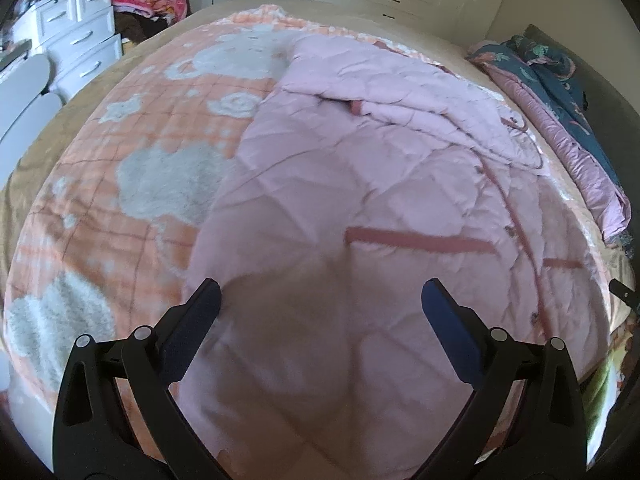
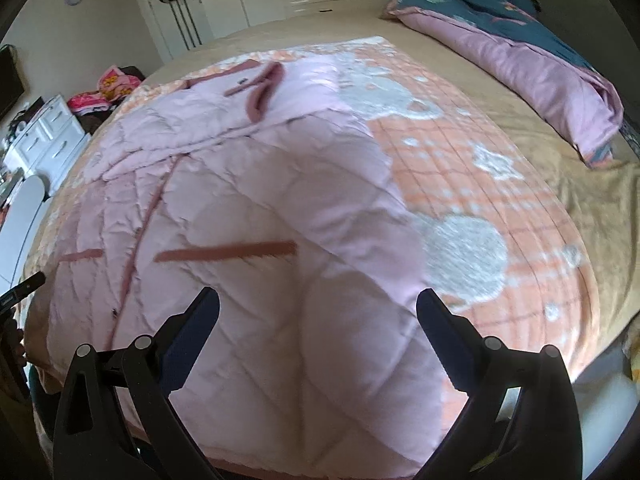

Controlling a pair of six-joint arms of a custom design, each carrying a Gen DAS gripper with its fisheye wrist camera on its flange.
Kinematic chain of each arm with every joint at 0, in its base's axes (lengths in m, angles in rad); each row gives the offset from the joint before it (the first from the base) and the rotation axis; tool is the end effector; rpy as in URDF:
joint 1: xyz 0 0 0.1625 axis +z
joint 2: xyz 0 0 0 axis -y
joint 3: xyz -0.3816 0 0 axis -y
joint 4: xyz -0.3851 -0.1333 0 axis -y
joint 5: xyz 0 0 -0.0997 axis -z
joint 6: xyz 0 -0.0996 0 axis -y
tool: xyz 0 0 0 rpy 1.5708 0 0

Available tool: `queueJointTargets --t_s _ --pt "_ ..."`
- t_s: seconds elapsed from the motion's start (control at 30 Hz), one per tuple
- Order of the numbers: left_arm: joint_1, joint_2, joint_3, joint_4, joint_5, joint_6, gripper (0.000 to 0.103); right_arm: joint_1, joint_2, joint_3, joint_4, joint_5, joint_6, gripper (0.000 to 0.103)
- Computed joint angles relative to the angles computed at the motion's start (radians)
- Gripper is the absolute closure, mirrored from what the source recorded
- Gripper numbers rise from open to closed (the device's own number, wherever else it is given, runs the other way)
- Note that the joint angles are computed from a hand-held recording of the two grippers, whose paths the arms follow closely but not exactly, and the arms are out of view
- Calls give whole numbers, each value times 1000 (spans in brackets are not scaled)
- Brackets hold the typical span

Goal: Fold large clothes
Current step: 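Grasp the pink ribbed hem with the right gripper while the left gripper grasps it too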

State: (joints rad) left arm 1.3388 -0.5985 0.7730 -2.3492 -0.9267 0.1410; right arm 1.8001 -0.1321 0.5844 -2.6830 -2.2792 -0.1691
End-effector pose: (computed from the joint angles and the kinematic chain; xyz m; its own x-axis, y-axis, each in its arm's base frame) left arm -0.0010 -0.8442 0.3017 -0.8215 -0.0340 -0.5692 0.3078 0.8139 -0.4928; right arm 0.2599 -0.8120 0.0458 -0.7881 0.0832 0.6099 -0.3167 0.7947 -0.5178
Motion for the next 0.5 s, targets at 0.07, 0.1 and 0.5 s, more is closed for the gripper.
queueJointTargets --t_s 0.07,0.1,0.5 --pt "4 -18 29 -9 9 -1 9 -7 -30 53 -16 -3 15 5" --pt "7 -30 46 -12 14 -6 9 -10 -41 74 -21 -3 23 5" --pt "38 -131 192 20 -33 -96 9 -39 -177 328 -67 19 75 5"
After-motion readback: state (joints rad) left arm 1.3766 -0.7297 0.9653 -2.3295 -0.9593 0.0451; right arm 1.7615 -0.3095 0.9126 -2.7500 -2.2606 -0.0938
